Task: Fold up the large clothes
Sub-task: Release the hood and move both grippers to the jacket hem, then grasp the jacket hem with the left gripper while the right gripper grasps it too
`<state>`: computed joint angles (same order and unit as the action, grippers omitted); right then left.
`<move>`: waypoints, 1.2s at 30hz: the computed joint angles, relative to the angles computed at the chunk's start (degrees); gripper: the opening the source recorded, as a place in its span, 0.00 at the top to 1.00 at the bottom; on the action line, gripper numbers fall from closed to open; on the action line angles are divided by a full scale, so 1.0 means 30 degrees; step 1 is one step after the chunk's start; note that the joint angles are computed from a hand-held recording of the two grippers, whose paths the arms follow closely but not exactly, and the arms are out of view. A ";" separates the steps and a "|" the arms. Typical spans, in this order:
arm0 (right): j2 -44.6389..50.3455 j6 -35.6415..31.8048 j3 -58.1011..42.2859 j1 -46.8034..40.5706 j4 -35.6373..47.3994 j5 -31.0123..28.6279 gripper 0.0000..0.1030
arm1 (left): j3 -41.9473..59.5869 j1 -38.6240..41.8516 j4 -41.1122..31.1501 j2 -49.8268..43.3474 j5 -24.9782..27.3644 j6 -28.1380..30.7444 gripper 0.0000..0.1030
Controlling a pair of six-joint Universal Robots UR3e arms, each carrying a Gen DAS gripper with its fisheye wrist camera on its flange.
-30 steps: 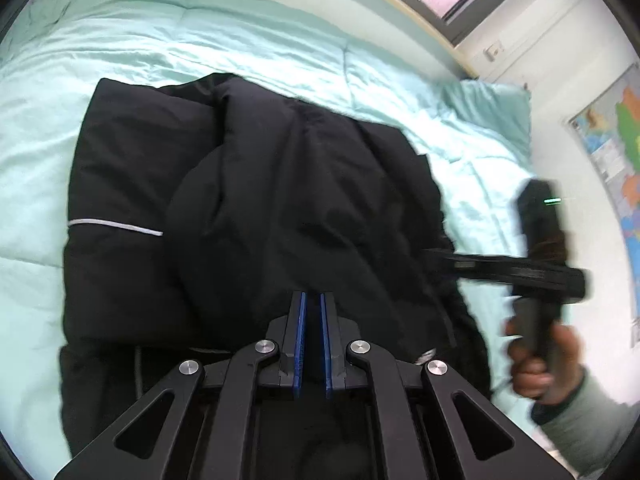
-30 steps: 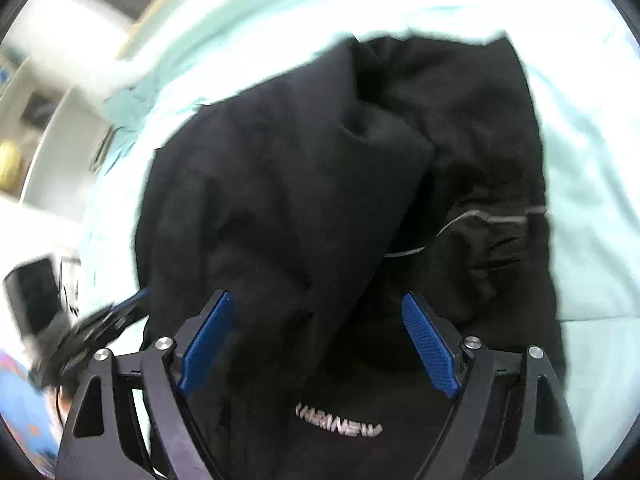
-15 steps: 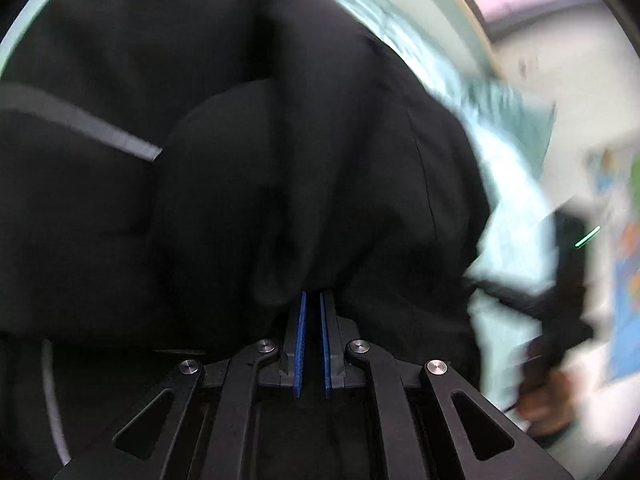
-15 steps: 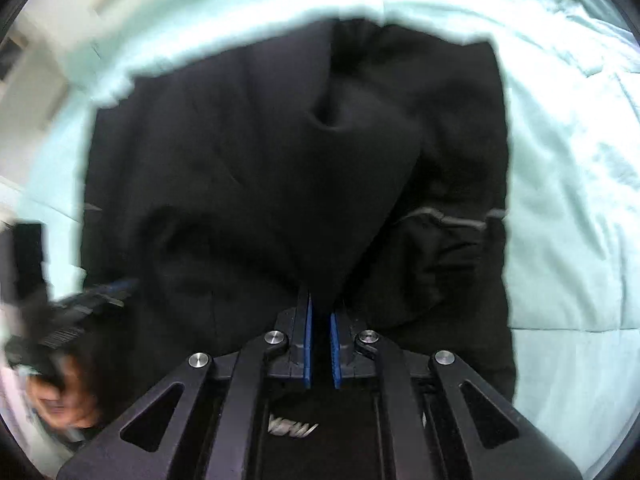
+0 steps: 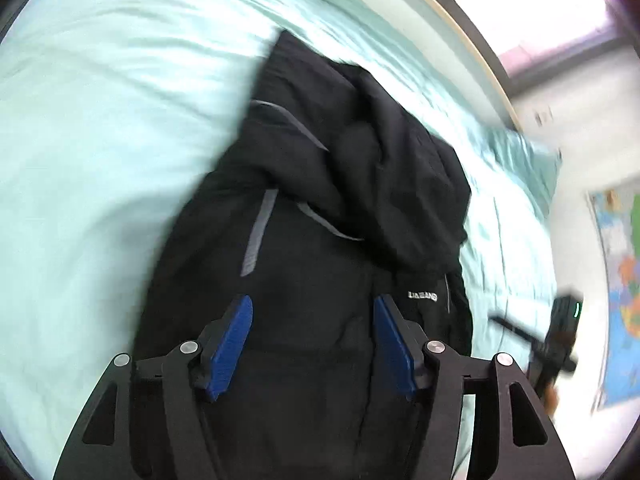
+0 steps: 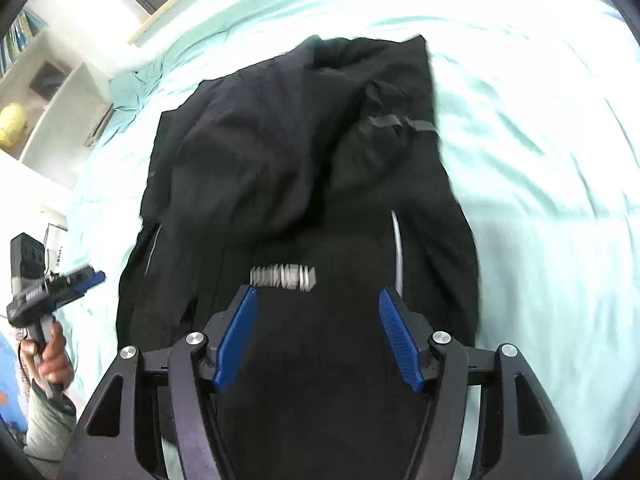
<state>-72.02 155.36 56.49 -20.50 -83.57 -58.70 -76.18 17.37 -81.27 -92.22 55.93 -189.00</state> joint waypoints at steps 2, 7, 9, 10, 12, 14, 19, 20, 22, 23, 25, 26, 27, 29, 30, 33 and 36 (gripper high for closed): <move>-0.2495 -0.1185 0.3381 -0.1354 -0.0013 -0.0141 0.35 | -0.2451 0.2048 -0.1224 0.2992 -0.1448 0.0723 0.37; -0.5419 -0.2036 0.7956 -0.3882 0.0947 0.0103 0.35 | -0.4265 0.4349 -0.4479 0.7150 -0.0964 0.2012 0.37; -0.6570 -0.2785 0.9226 -0.5023 0.1537 0.0246 0.35 | -0.4640 0.4945 -0.5286 0.7921 -0.0506 0.2740 0.37; -0.7056 -0.3084 0.9750 -0.5424 0.1618 0.0177 0.35 | -0.4766 0.5147 -0.5878 0.8407 -0.0103 0.3007 0.37; -0.7794 -0.3483 1.0586 -0.6032 0.1832 -0.0118 0.35 | -0.5406 0.5483 -0.6277 0.9058 0.0415 0.3250 0.37; -0.8249 -0.3667 1.0929 -0.6466 0.2484 -0.0304 0.35 | -0.6474 0.6056 -0.6737 0.9857 0.0739 0.3620 0.37; -0.9717 -0.4620 1.2101 -0.7508 0.3493 -0.1004 0.35 | -0.9675 0.8704 -0.9163 1.2403 0.0921 0.5295 0.37; -0.9988 -0.4561 1.2508 -0.7523 0.3365 -0.1275 0.35 | -1.0070 0.9037 -0.9507 1.2639 0.1023 0.5673 0.37; -1.0324 -0.4602 1.3138 -0.7704 0.3435 -0.1623 0.35 | -1.0987 0.9337 -0.9818 1.3141 0.1277 0.6084 0.37; -1.0443 -0.4557 1.3489 -0.7747 0.3401 -0.1787 0.35 | -1.1109 0.9708 -1.0175 1.3143 0.1290 0.6681 0.37; -1.0820 -0.4435 1.4312 -0.7750 0.3138 -0.2235 0.35 | -1.1944 0.9848 -1.0667 1.3570 0.0935 0.7139 0.38; -1.1001 -0.4413 1.4621 -0.7730 0.2937 -0.2422 0.35 | -1.2213 0.9775 -1.0843 1.3913 0.0743 0.7201 0.39; -1.1185 -0.4368 1.4902 -0.7703 0.2746 -0.2613 0.35 | -1.2398 0.9326 -1.0511 1.4152 0.0679 0.7023 0.51; -1.1466 -0.4322 1.5249 -0.7647 0.2577 -0.2787 0.35 | -1.2093 0.7116 -0.8724 1.4087 0.1406 0.6209 0.78; -1.1710 -0.4484 1.5480 -0.7733 0.2553 -0.2786 0.35 | -1.1857 0.6571 -0.8560 1.4166 0.1309 0.6246 0.81; -1.2074 -0.4585 1.6173 -0.7829 0.2137 -0.2887 0.35 | -1.1484 0.7146 -0.9880 1.4342 0.0209 0.7340 0.81; -1.2149 -0.4095 1.7136 -0.7882 0.1184 -0.3059 0.35 | -1.1972 0.6135 -0.8501 1.3435 0.0874 0.6420 0.78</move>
